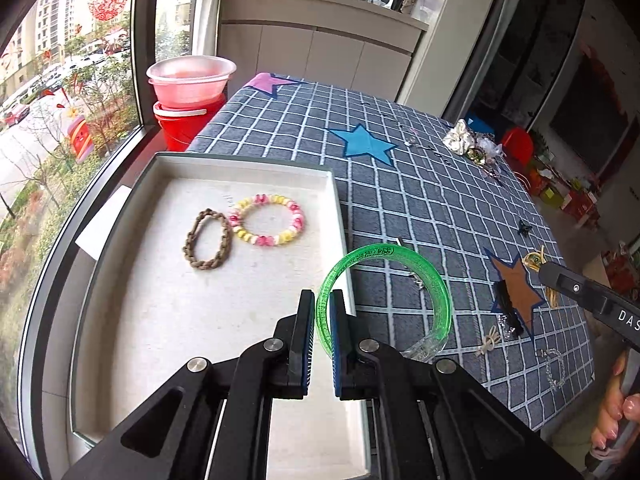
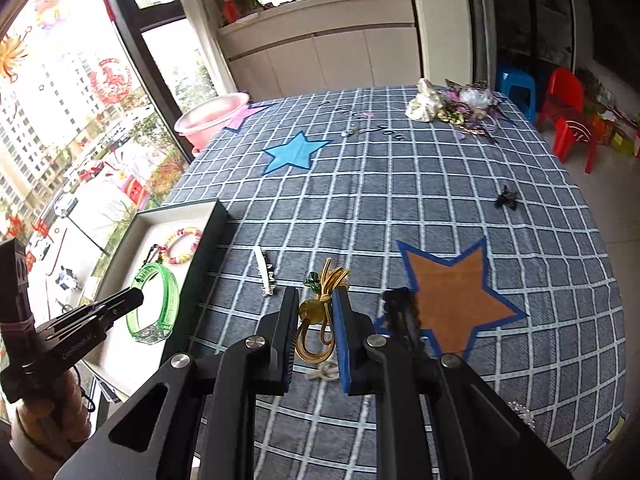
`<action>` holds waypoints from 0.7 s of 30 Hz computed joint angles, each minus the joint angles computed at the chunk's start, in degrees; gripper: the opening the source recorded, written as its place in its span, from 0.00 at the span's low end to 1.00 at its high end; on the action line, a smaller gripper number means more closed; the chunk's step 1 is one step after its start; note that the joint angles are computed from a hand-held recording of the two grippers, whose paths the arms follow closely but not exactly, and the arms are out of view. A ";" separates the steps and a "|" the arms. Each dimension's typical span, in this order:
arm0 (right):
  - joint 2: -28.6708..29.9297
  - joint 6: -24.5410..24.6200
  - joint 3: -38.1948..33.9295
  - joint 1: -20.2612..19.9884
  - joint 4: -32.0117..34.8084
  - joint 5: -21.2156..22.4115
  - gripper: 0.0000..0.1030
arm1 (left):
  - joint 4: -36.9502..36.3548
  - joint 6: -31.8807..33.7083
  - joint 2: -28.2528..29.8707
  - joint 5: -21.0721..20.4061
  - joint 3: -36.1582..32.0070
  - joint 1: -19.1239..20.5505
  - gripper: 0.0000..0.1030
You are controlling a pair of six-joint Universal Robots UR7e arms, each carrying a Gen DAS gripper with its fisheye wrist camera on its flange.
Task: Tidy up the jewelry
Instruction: 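Carry the green bangle and yellow necklace into the white tray with both tools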
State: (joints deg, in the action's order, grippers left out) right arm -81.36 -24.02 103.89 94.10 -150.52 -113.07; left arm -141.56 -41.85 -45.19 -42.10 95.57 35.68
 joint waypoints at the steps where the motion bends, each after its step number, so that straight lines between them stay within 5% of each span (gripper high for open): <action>1: 0.72 -0.10 -0.23 0.61 0.24 0.14 0.18 | 0.39 -0.74 -0.76 0.50 0.85 0.07 0.14; 12: 10.28 -0.60 -4.32 5.77 3.94 2.70 0.18 | 7.49 -7.63 -6.46 3.72 5.67 2.55 0.14; 21: 18.23 -0.12 -8.97 7.56 7.33 3.06 0.18 | 11.34 -8.49 -6.24 2.01 4.21 5.61 0.14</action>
State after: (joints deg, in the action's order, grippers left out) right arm -63.12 -24.15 94.93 101.66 -143.19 -110.01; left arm -130.22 -50.33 -51.43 -40.09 99.78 41.29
